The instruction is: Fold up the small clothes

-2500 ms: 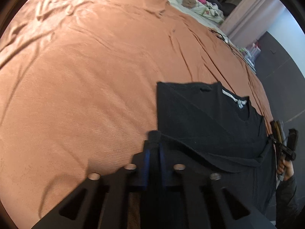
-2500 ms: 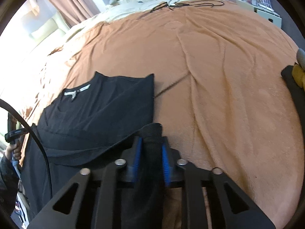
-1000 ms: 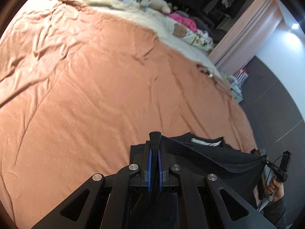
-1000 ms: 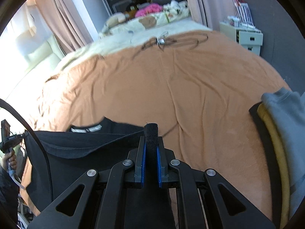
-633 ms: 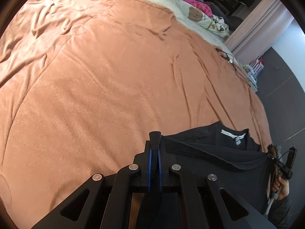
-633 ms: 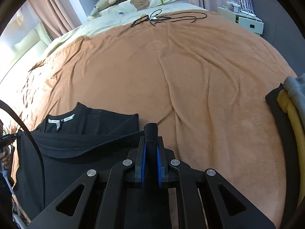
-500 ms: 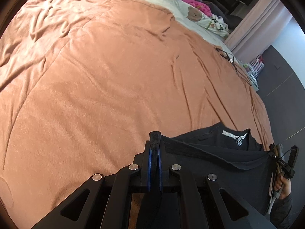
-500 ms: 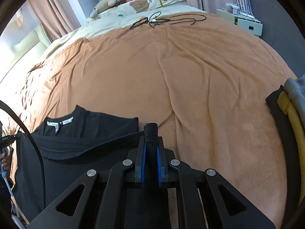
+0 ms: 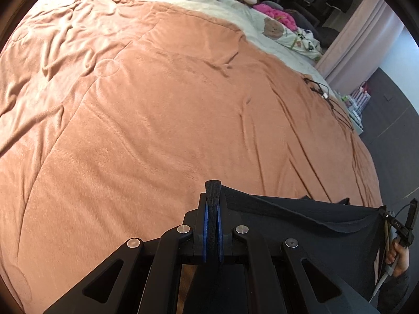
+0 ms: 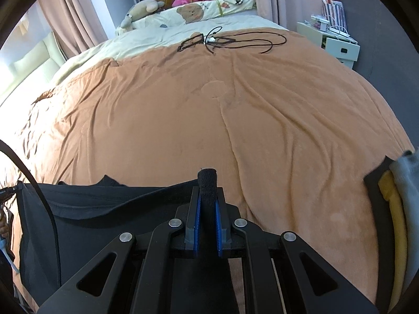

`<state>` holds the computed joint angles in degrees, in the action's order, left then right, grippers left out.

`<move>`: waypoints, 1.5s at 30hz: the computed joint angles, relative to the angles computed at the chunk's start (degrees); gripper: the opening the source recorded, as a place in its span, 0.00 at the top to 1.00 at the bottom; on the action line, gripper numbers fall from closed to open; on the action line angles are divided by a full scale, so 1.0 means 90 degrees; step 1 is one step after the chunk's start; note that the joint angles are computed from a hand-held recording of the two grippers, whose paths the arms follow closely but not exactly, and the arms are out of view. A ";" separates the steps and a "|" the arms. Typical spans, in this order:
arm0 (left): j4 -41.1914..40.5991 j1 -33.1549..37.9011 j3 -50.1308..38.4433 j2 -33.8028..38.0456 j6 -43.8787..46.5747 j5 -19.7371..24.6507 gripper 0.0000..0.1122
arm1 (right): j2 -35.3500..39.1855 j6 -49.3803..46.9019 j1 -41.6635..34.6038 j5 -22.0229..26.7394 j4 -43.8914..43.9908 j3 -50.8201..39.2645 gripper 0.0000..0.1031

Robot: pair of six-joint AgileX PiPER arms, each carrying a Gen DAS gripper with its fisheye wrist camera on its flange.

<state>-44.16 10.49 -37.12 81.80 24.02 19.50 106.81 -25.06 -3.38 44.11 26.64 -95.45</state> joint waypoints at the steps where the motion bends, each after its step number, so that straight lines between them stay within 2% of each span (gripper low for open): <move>1: 0.0012 0.0008 -0.0044 0.0108 -0.0016 -0.0030 0.95 | 0.0119 0.0061 0.0052 0.0015 -0.0074 -0.0148 0.94; 4: 0.0064 -0.0021 -0.0098 0.0346 -0.0091 -0.0165 0.95 | 0.0420 0.0282 0.0187 0.0077 -0.0304 -0.0535 0.94; 8: -0.0408 0.0026 -0.0282 0.0857 0.0427 -0.0247 0.95 | 0.0908 0.0632 0.0295 0.0221 -0.0656 -0.1059 0.94; 12: 0.0229 -0.0120 -0.0667 0.1482 -0.0219 -0.0212 0.95 | 0.1386 0.0935 0.0401 0.0497 -0.0993 -0.1575 0.93; 15: 0.0685 -0.0188 -0.0745 0.1604 -0.0657 -0.0232 0.89 | 0.1487 0.1283 0.0378 0.0598 -0.1285 -0.1754 0.75; 17: 0.0862 -0.0150 -0.0721 0.1550 -0.0835 -0.0200 0.77 | 0.1381 0.1391 0.0341 0.0508 -0.1376 -0.1639 0.57; 19: 0.1198 -0.0141 -0.0591 0.1314 -0.1170 -0.0235 0.67 | 0.1067 0.1163 0.0292 0.0290 -0.1184 -0.1251 0.54; 20: 0.1451 -0.0162 -0.0525 0.1180 -0.1400 -0.0272 0.61 | 0.0919 0.1070 0.0295 0.0206 -0.1148 -0.1081 0.54; 23: 0.2332 -0.0253 -0.0378 0.0728 -0.2216 -0.0307 0.52 | 0.0408 0.0819 0.0371 -0.0069 -0.1089 -0.0499 0.54; 28: 0.3029 -0.0650 -0.0414 0.0196 -0.2930 -0.0031 0.52 | -0.0221 0.0216 0.0502 -0.0216 -0.0632 0.0268 0.54; 30: 0.3023 -0.0889 -0.0477 0.0128 -0.2889 0.0143 0.52 | -0.0342 0.0068 0.0614 -0.0214 -0.0543 0.0447 0.54; 32: 0.2806 -0.1134 -0.0567 0.0179 -0.2656 0.0279 0.52 | -0.0449 -0.0237 0.0555 -0.0083 -0.0314 0.0593 0.54; 34: 0.3025 -0.1454 -0.0608 0.0235 -0.2892 0.0321 0.52 | -0.0447 -0.0425 0.0639 0.0027 -0.0186 0.0654 0.54; 39: 0.3066 -0.2036 -0.0877 0.0719 -0.2956 0.0311 0.52 | -0.0291 -0.0569 0.1048 0.0252 -0.0313 0.0666 0.54; 42: 0.2618 -0.2244 -0.1109 0.1177 -0.2571 0.0294 0.52 | 0.0110 -0.0568 0.1255 0.0629 -0.0341 0.0185 0.55; 45: 0.2589 -0.2454 -0.1373 0.1633 -0.2568 0.0256 0.53 | 0.0631 -0.0339 0.1523 0.0860 -0.0712 -0.0456 0.59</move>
<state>-20.86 -11.60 -49.47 96.50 0.91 21.80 112.49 -28.11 10.32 51.85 20.22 -99.56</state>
